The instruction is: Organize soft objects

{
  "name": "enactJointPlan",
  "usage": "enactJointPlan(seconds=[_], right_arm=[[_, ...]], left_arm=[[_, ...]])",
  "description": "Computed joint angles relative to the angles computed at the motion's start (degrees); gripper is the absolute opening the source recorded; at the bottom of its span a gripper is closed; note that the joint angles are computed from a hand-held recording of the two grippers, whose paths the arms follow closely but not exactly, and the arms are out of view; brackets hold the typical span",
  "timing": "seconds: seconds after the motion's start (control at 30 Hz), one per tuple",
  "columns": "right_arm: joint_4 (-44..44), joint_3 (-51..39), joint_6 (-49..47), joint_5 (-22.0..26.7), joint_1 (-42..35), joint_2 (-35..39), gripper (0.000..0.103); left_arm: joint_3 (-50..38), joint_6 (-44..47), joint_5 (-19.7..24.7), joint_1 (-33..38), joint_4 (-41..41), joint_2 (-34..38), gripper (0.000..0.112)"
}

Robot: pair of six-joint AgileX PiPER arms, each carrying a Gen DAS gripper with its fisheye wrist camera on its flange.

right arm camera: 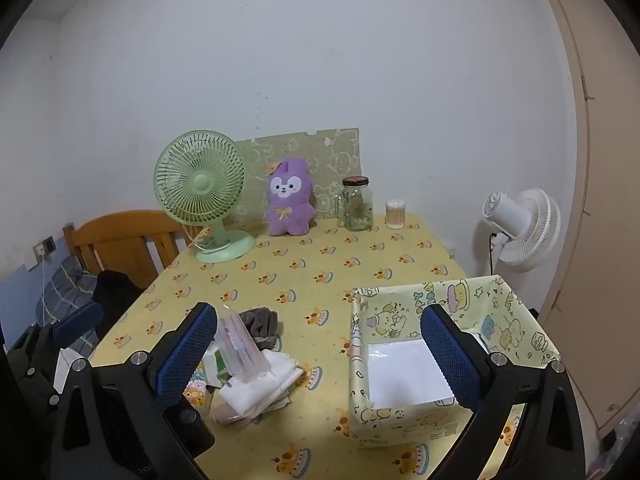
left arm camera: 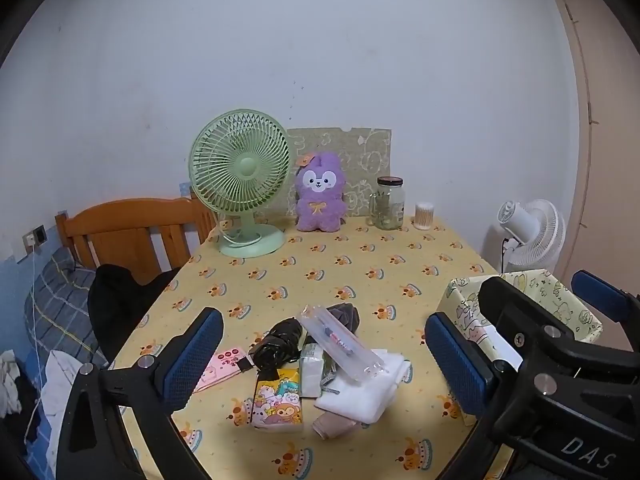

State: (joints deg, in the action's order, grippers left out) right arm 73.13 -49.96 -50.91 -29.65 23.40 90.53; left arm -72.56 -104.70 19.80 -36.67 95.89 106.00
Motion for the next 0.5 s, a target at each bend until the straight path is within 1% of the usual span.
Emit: enactJointPlan(seconds=[0.3, 0.4, 0.43, 0.47, 0.5], right_arm=[[-4.47, 0.7, 4.17, 0.71, -0.69, -0.07, 0.103], [-5.09, 1.06, 5.11, 0.5, -0.52, -0.06, 0.103], [-3.94, 0.84, 3.92, 0.48, -0.45, -0.03, 0.103], [-3.55, 0.78, 3.44, 0.36, -0.4, 0.02, 0.103], [-3.87, 0.97, 3.79, 0.13, -0.32, 0.02, 0.103]], left_arm=[[-0.13, -0.05, 0.16, -0.28, -0.04, -0.01, 0.102], [-0.48, 0.71, -1.53, -0.2, -1.21, 0.12, 0.099], [-0.68, 1.25, -1.9, -0.28, -1.97, 0.22, 0.098], [-0.68, 0.43, -1.93, -0.44, -1.31, 0.31, 0.098], [0.72, -1.94, -2.93, 0.82, 1.63, -0.49, 0.098]])
